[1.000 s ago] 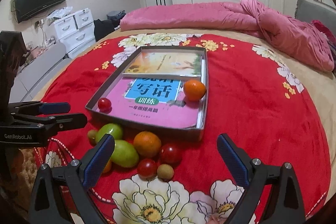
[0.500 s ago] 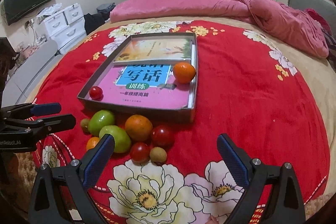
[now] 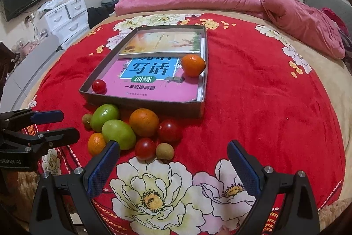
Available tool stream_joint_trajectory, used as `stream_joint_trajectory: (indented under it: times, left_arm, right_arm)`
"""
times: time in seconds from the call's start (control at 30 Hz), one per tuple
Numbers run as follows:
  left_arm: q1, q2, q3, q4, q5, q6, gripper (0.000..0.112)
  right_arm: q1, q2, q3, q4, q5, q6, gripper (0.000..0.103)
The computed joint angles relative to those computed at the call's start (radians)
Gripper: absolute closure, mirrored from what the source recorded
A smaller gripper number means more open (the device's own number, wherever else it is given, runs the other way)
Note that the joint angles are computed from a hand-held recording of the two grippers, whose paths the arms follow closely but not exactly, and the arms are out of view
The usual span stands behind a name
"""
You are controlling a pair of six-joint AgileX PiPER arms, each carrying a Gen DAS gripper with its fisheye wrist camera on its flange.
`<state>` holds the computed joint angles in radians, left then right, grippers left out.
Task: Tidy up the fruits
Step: 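Grasp a mandarin orange with the left tool while the right tool grasps a brown kiwi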
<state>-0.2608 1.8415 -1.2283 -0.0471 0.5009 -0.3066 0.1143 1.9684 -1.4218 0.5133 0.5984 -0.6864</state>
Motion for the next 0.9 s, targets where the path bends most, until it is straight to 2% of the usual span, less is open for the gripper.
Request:
stream_joint_trajectory:
  times: [0.23,0.7,0.9]
  left_arm:
    - [-0.007,0.023,-0.005,-0.042,0.004,0.042,0.036]
    - [-0.003,0.077,-0.030,-0.091,0.037,0.086,0.036]
    - [0.004,0.090,-0.036,-0.125,0.039,0.114,0.036]
  right_arm:
    - [0.014,0.019,-0.011,-0.075,0.007,0.057,0.006]
    - [0.014,0.086,-0.070,-0.100,0.082,0.052,0.046]
    - [0.011,0.111,-0.093,-0.089,0.103,0.044,0.053]
